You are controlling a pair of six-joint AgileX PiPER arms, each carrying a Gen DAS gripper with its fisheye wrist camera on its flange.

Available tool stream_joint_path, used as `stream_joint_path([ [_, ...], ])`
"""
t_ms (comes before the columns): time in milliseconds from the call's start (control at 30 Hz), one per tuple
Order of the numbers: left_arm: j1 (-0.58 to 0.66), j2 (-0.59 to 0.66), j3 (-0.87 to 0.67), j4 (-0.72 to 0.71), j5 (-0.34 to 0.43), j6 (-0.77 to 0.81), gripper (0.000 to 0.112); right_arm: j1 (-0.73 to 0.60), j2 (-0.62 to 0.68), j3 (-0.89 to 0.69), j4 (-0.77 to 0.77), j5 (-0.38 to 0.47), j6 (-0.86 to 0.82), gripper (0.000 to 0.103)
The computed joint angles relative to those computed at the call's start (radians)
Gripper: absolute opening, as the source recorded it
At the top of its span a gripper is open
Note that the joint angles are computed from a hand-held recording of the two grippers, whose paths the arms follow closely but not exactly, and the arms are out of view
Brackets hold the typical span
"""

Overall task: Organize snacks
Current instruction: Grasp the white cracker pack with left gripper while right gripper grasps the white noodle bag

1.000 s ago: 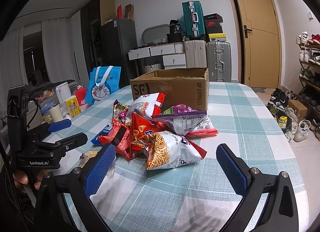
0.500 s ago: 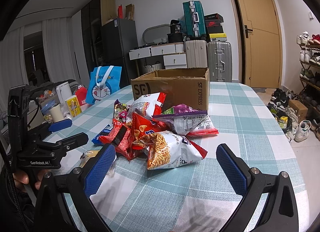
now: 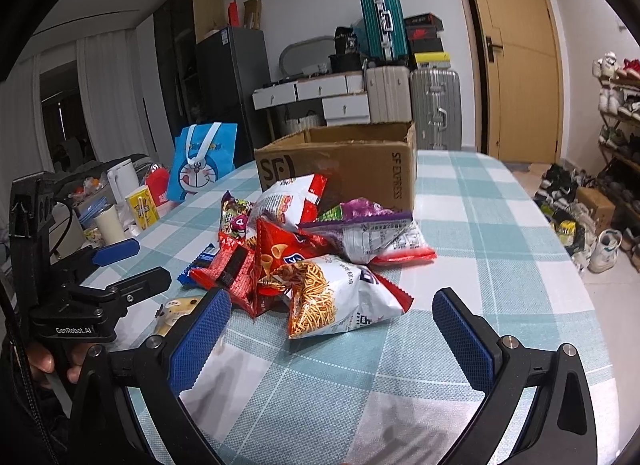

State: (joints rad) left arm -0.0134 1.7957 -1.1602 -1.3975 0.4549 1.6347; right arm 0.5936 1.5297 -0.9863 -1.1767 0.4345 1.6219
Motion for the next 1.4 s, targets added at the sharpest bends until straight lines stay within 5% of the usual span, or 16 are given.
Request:
stream_joint_path([
  [233, -0.02, -0.008, -0.003, 0.099, -0.025, -0.052, 0.102, -0.041, 0.03, -0.059, 0.236, -0.007, -0.231, 0.103],
  [467, -0.022, 0.031, -0.087, 0.395, 0.046, -0.304, 0.102, -0.102, 0.093, -0.149, 0.561, 0.011, -0.569, 0.103],
  [1067, -0.054, 0.123, -0.22, 0.635, 0.212, -0.437, 0.101, -0.214, 0.267, -0.374, 1.018, 0.104, -1.105, 0.103],
  [1200, -0.066, 0.161, -0.279, 0.692, 0.266, -0.493, 0.087, -0.254, 0.284, -0.386, 1.187, 0.097, -1.262, 0.094],
  [1400, -0.081, 0.183, -0.314, 0.734, 0.302, -0.523, 0.068, -0.255, 0.259, -0.342, 1.204, 0.057, -1.293, 0.085],
])
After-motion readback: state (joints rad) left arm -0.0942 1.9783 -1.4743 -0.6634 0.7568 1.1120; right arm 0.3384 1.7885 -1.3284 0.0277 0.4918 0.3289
